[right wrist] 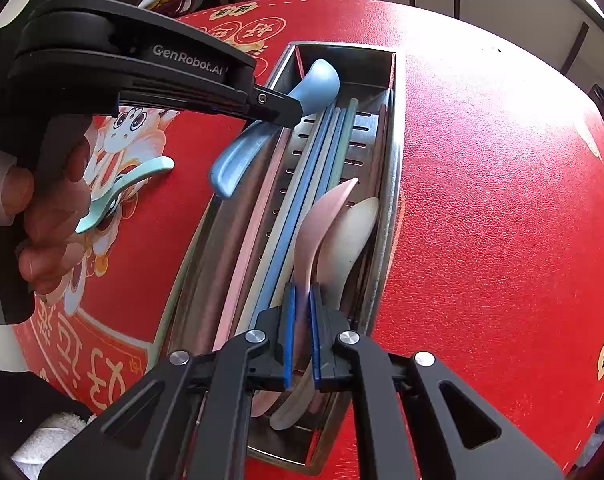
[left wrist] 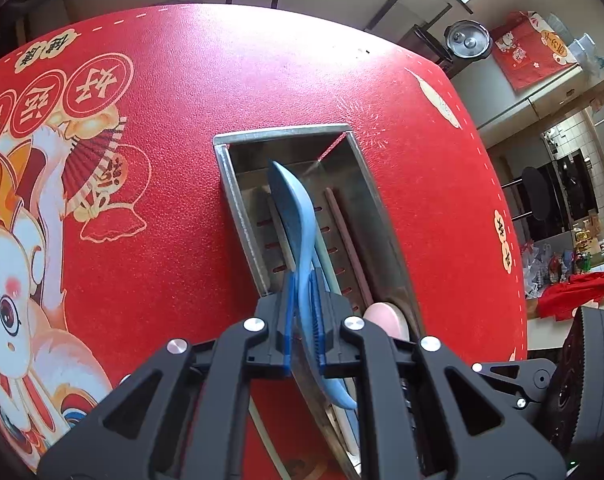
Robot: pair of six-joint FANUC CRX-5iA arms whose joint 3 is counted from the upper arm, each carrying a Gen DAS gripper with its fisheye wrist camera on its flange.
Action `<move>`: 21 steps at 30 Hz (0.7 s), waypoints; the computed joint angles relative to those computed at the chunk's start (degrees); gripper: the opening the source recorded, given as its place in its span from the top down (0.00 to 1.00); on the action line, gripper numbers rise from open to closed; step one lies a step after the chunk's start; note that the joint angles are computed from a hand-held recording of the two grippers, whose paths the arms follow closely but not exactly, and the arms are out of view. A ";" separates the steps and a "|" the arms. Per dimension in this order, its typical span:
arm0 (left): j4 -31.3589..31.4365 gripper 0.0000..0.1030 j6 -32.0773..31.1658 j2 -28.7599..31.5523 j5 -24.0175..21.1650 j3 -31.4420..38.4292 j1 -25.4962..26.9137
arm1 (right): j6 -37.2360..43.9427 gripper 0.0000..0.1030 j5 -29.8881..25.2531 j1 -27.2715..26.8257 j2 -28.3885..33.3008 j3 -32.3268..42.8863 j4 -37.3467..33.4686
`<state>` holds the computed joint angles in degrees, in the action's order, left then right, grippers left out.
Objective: Organize utensils
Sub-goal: 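Lower both spoons into the steel tray and open both tools, then move both open tools back toward the teal spoon and green chopstick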
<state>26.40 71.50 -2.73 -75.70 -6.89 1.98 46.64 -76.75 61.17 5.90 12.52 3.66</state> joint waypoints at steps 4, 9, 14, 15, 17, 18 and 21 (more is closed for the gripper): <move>0.55 0.78 -1.50 -0.38 -0.27 0.77 0.56 | -1.02 0.89 -0.85 0.23 -0.17 0.49 0.66; 1.62 0.64 -4.15 -2.46 -1.07 0.97 2.52 | -3.65 0.69 -0.91 1.55 -2.00 -0.37 3.32; 2.36 0.47 -8.72 -6.26 -2.93 0.03 7.27 | -8.51 0.68 0.29 3.65 -4.55 -2.26 5.73; 2.69 0.47 -10.03 -7.40 -3.07 -0.60 8.60 | -9.49 0.68 0.49 4.23 -5.12 -2.67 6.21; 2.85 0.47 -12.89 -9.55 -4.10 -1.53 11.53 | -11.84 0.68 1.42 5.40 -5.86 -3.34 7.09; 3.05 0.46 -14.64 -11.01 -4.66 -2.35 13.51 | -12.96 0.68 1.94 5.95 -6.17 -3.63 7.47; 4.24 0.28 -20.40 -15.45 -7.32 -5.67 20.47 | -16.47 0.65 3.87 7.83 -7.57 -5.11 8.56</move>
